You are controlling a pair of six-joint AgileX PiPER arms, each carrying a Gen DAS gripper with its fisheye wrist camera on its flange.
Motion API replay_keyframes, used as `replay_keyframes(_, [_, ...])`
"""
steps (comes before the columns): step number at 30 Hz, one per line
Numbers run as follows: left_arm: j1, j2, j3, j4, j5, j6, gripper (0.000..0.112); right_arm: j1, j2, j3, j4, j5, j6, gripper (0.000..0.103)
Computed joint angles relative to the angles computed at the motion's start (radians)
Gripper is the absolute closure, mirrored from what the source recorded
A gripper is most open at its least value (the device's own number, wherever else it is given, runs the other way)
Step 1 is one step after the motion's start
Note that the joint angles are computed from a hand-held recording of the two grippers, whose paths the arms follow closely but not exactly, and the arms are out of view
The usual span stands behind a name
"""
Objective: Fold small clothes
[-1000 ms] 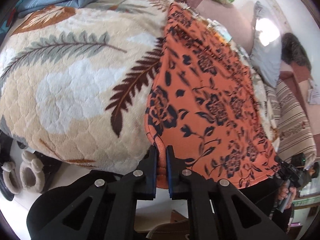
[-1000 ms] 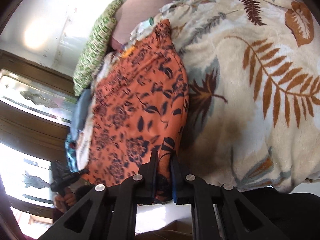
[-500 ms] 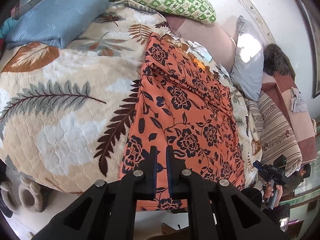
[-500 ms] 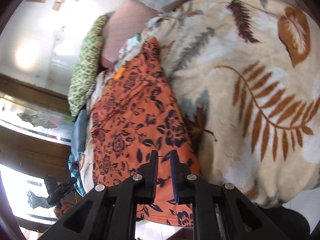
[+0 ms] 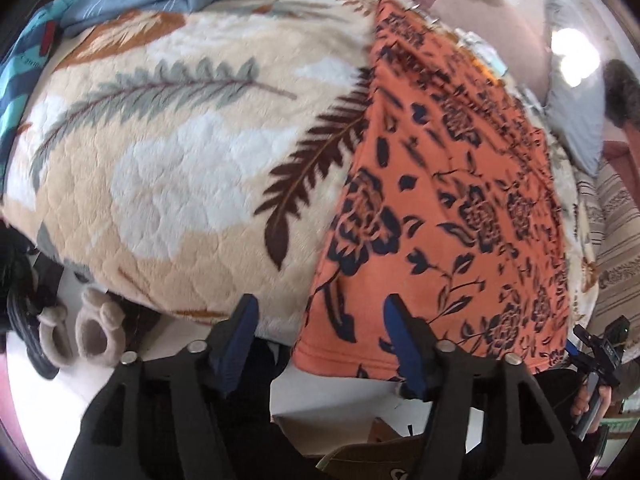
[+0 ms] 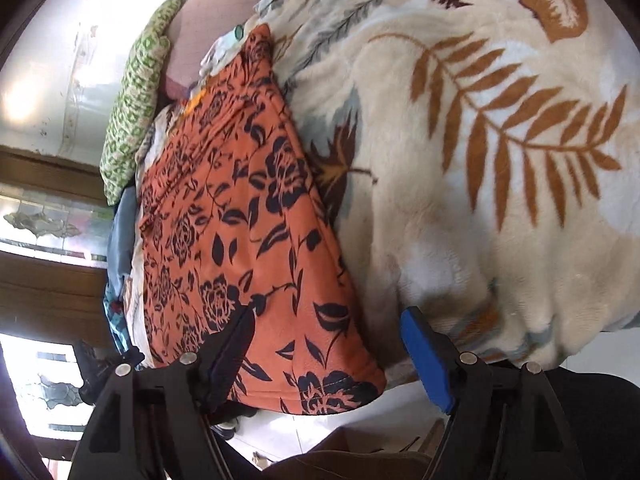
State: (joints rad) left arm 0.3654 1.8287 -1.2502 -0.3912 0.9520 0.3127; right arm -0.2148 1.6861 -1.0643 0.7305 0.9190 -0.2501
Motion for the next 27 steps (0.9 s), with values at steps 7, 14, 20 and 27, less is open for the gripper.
replay_keyframes(7, [0.002, 0.025, 0.036, -0.010, -0.014, -0.003, 0.045, 0.105, 0.036, 0.002, -0.101, -0.044, 0.077, 0.032])
replay_keyframes(14, [-0.008, 0.030, 0.084, -0.068, -0.055, 0.076, 0.047, 0.121, 0.018, 0.005, -0.158, -0.054, 0.098, 0.070])
replay_keyframes(20, [-0.042, 0.012, 0.145, -0.076, -0.102, 0.119, 0.078, 0.119, 0.009, 0.011, -0.120, -0.045, 0.058, 0.080])
replay_keyframes(27, [-0.005, 0.027, 0.148, -0.128, -0.073, 0.148, 0.071, 0.113, 0.009, 0.014, -0.080, -0.034, 0.040, 0.080])
